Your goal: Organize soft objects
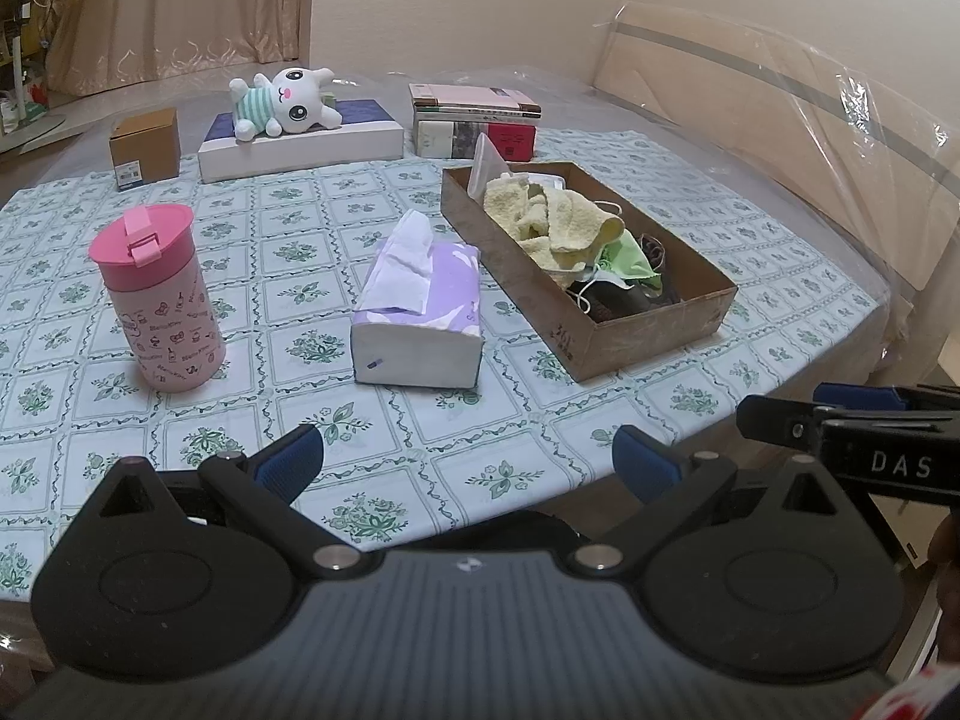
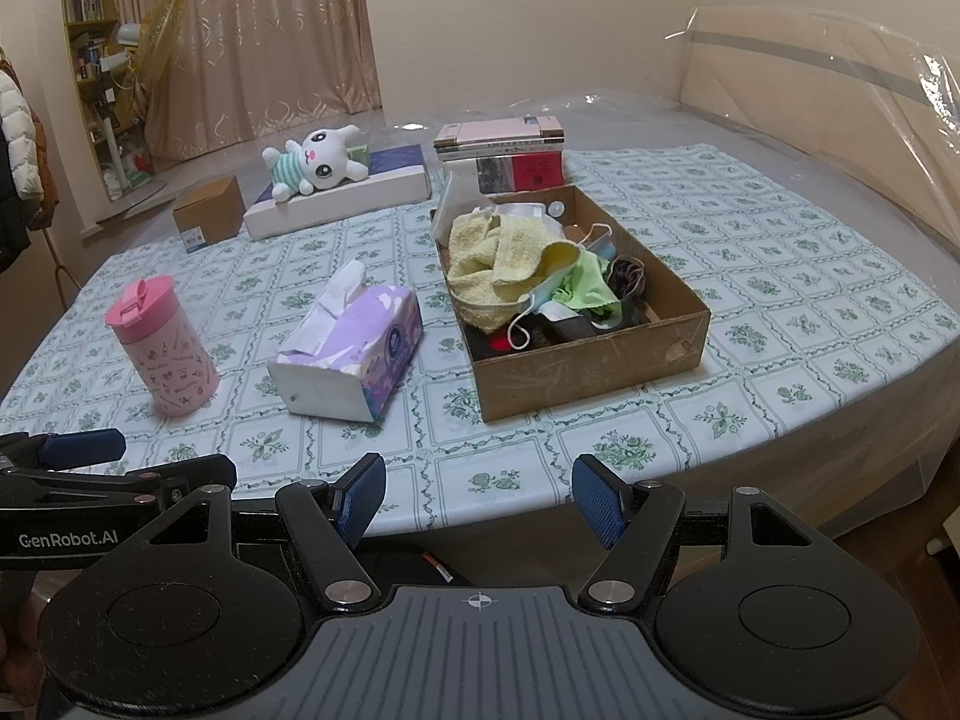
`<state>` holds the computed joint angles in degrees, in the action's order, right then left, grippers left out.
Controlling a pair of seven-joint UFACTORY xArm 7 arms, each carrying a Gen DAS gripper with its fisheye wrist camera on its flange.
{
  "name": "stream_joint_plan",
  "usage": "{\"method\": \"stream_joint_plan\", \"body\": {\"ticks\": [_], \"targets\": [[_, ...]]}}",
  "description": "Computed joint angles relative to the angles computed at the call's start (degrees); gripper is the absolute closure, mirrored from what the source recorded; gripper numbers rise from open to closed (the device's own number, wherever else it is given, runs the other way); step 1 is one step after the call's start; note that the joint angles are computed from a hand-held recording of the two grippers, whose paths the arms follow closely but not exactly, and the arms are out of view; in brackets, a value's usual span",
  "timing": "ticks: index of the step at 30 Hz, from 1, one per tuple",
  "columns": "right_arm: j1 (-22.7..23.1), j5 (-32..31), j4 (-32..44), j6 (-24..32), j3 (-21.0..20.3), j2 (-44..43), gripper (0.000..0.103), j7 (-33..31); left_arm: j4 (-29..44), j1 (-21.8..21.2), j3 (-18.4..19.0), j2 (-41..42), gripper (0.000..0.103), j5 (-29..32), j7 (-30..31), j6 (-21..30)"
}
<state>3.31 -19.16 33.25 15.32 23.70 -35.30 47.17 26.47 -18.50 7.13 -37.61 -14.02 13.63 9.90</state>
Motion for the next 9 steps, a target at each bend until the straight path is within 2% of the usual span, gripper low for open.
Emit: {"method": "stream_joint_plan", "body": {"ticks": [9], "targets": [[0.1,-0.1,-0.1,0.0,-0.1,0.0,0.034,0.1,-0.2,-0.7,0.4,0.2,0.001,-0.2,0.2,-0.7]]}}
